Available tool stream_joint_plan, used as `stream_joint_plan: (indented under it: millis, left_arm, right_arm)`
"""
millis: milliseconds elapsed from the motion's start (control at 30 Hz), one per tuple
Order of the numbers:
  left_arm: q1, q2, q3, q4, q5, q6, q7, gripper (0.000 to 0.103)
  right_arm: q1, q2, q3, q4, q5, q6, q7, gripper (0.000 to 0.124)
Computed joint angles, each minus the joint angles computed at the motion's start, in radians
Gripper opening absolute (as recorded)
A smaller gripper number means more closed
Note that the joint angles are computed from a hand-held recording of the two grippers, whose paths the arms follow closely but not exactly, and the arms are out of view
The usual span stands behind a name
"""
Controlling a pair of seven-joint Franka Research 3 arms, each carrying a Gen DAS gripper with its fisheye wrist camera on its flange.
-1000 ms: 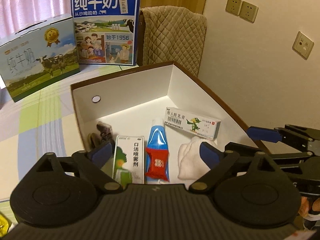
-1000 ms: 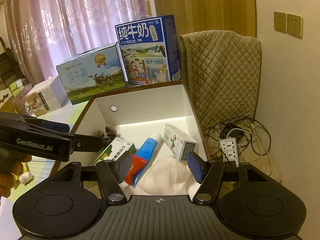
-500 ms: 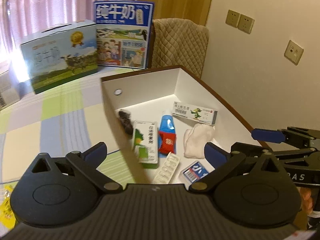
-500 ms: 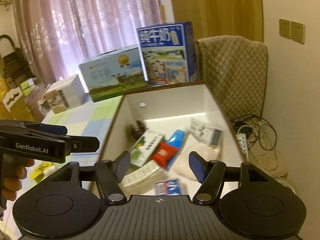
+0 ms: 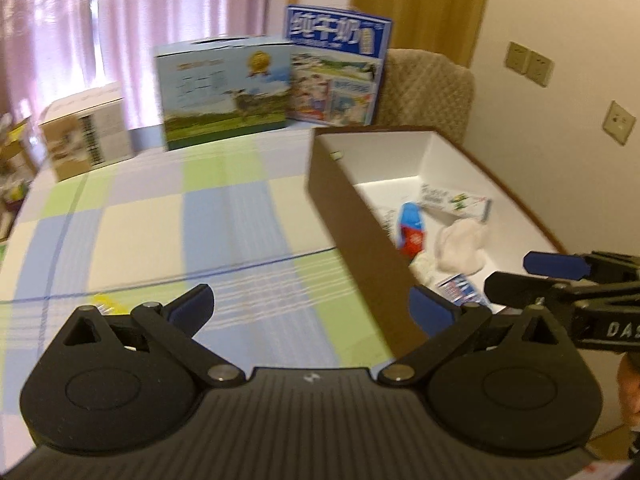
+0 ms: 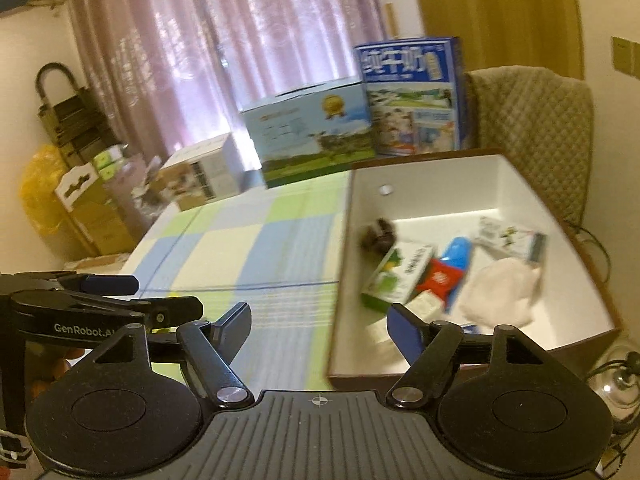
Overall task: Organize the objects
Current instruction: 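Move both tools back toward the yellow pouch and white pill bottle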
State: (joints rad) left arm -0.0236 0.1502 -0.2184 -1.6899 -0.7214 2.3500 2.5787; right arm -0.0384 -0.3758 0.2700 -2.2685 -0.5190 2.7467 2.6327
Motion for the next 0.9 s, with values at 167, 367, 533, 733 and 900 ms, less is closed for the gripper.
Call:
stream_joint_plan:
  millis: [167, 367, 533, 733, 900]
  left_arm:
    - [0.028, 0.002, 0.024, -0.013, 0.012, 0.012, 0.002, 0.102]
    - [0.066, 0.010, 0.037, -0.014, 0.021, 0.021, 0.004, 0.102]
    - [0.093, 0.031, 0.039, 0.005, 0.008, 0.007, 0.012, 0.102]
    - [0.102, 0.057, 0.033, 0.004, 0.046, 0.074, 0.009, 0.102]
    - [0.118, 0.089, 0.023, 0.020, 0.076, 0.089, -0.016, 0.102]
  right_arm:
    - [0.033, 0.082, 0.011, 0.056, -0.014, -0.003, 0.011, 0.074]
    - [0.102, 0.158, -0.023, 0.102, -0.027, -0.014, 0.035, 0.074]
    - [0.160, 0.209, -0.060, 0.137, -0.035, -0.028, 0.036, 0.075]
    - [0.227, 0.280, -0.114, 0.172, 0.027, -0.039, -0.006, 0.075]
    - [0.266, 0.320, -0.145, 0.192, 0.071, -0.048, -0.070, 0.075]
